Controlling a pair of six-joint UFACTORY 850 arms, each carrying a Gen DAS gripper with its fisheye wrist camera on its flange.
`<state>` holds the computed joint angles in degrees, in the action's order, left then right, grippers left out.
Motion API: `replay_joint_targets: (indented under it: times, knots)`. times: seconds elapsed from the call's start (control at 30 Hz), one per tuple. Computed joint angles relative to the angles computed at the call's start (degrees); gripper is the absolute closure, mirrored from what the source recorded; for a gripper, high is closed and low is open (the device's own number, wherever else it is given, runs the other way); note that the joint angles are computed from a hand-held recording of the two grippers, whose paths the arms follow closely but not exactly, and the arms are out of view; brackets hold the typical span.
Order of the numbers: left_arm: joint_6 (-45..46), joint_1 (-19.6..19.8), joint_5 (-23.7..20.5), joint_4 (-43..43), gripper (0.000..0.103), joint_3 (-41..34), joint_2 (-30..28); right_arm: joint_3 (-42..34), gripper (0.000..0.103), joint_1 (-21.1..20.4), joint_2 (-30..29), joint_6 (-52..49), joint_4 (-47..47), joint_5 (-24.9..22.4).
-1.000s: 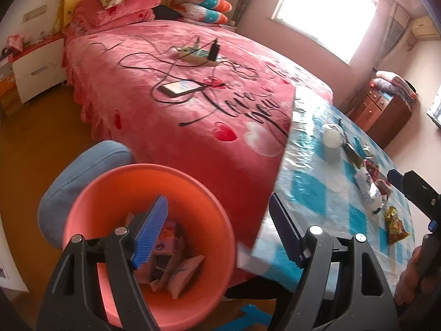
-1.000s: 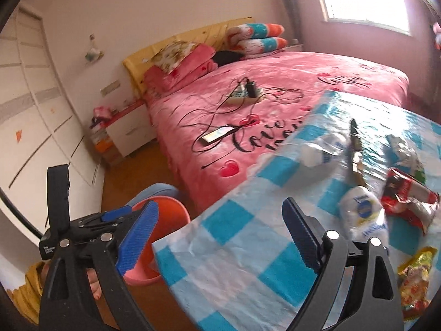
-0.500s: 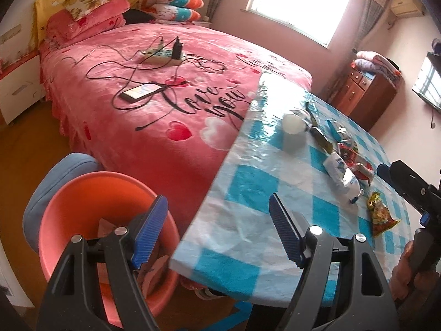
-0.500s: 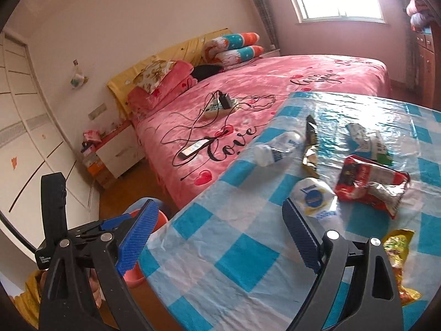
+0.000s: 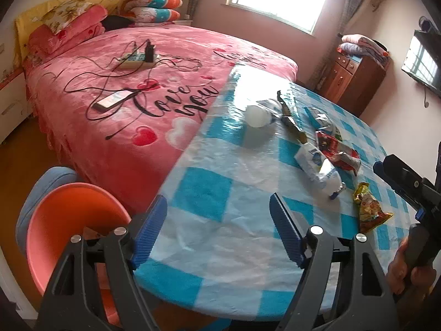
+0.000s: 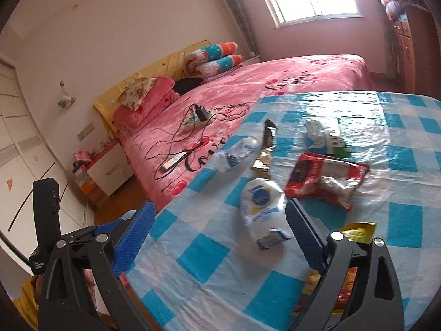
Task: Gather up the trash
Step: 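Move both tools back over the remaining trash on the table, then grasp the white MAGIC bottle with left tool while right tool grasps green-white snack bag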
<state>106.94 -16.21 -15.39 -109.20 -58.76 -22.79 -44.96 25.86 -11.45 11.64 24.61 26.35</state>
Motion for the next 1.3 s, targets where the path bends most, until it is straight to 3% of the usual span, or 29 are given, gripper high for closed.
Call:
replay_joint_targets:
  times: [0.4, 0.63, 0.77, 0.97, 1.13, 1.3]
  knots:
    - [-3.25, -5.28, 2.16, 4.17, 0.021, -4.22, -1.8, 5.73, 0.009, -5.0, 3.75, 6.99, -3.81, 3.15]
    - [-8.43, -7.99, 4.21, 9.75, 0.021, -11.46, -5.97, 7.85, 0.009, -8.46, 5.69, 9.87, -5.26, 2.2]
    - [-16.09, -8.09, 3.79, 18.47, 0.021, -17.82, -10.1, 7.46, 0.009, -10.6, 5.65, 13.4, -9.08, -0.74]
    - [-33.4, -7.34, 0.77, 39.03, 0.021, -28.4, -17.35, 5.73, 0.009, -13.68, 4.92, 19.74, -16.96, -4.62]
    - [-40.3, -6.8, -4.18, 49.02, 0.021, -36.35, -23.26, 2.59, 0.009, -16.86, 2.95, 28.4, -28.15, -7.94]
    - [-42.48, -6.68, -4.85, 53.31, 0.021, -40.18, -26.2, -2.24, 0.009, -19.36, -0.6, 39.96, -42.04, -10.37]
